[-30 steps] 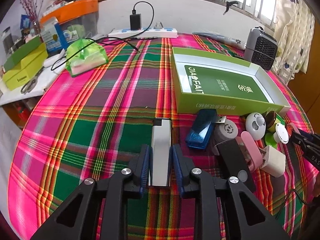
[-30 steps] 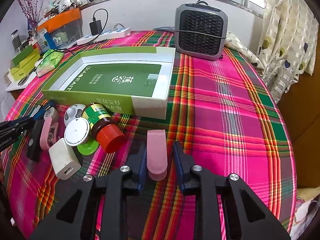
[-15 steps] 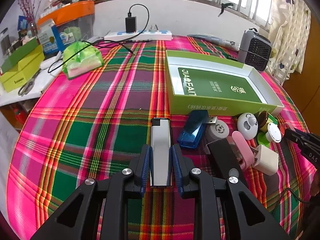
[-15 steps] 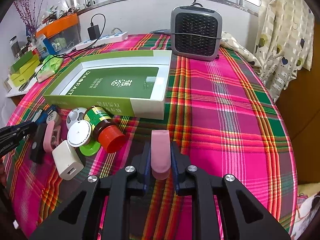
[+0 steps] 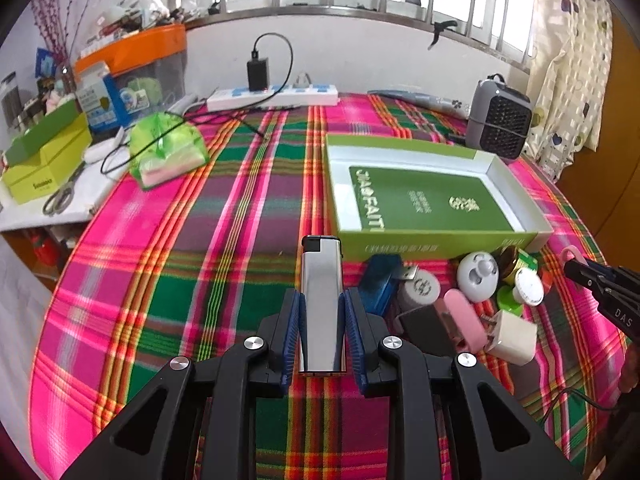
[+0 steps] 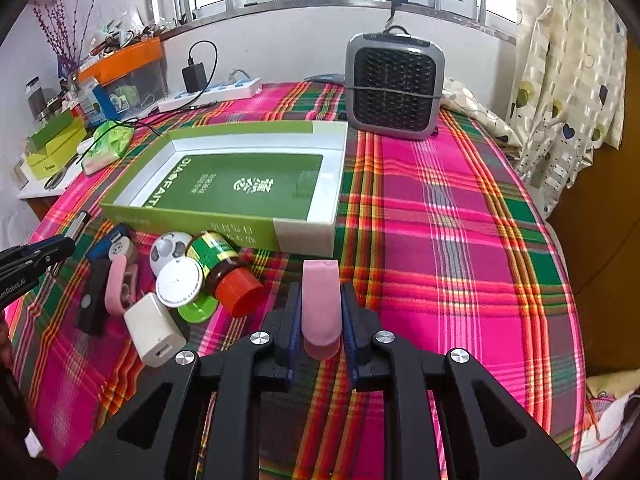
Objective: Organize rigid objects
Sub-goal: 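Carry the silver bar with the left tool while the right tool carries the clip into the box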
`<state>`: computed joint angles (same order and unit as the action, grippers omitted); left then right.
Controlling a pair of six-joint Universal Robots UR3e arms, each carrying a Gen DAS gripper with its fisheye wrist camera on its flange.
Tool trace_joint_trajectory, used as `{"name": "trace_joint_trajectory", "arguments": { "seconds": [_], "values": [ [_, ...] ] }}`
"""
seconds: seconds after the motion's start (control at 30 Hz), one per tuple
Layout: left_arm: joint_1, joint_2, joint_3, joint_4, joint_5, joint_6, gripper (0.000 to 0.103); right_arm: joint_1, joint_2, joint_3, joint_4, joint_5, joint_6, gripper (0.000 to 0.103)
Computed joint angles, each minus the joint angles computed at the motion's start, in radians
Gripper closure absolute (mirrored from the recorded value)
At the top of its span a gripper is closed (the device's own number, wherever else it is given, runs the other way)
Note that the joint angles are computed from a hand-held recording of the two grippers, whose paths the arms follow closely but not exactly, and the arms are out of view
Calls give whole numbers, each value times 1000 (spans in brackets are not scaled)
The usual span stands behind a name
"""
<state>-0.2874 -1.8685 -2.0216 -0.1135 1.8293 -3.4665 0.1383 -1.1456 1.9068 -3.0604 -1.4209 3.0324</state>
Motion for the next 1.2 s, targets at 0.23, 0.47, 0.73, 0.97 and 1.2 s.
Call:
{"name": "trace_joint_trajectory", "arguments": {
  "seconds": [0.23, 0.47, 0.73, 0.97, 1.2],
  "values": [
    [15, -19, 83, -25, -31, 35, 81, 11, 0, -76, 48, -1, -6, 84],
    [39, -83, 197, -64, -64, 59, 81, 29, 51, -217, 124, -5, -9, 84],
    [73, -182, 359, -121, -106, 83, 81, 45, 181, -457, 255, 3, -6, 84],
    [96, -291, 534, -211, -134, 97, 81, 53, 329, -708, 397, 1, -3, 84],
    [106, -394, 686, -292, -161, 99, 81, 64, 463, -936, 527, 2, -10, 84]
  ]
}}
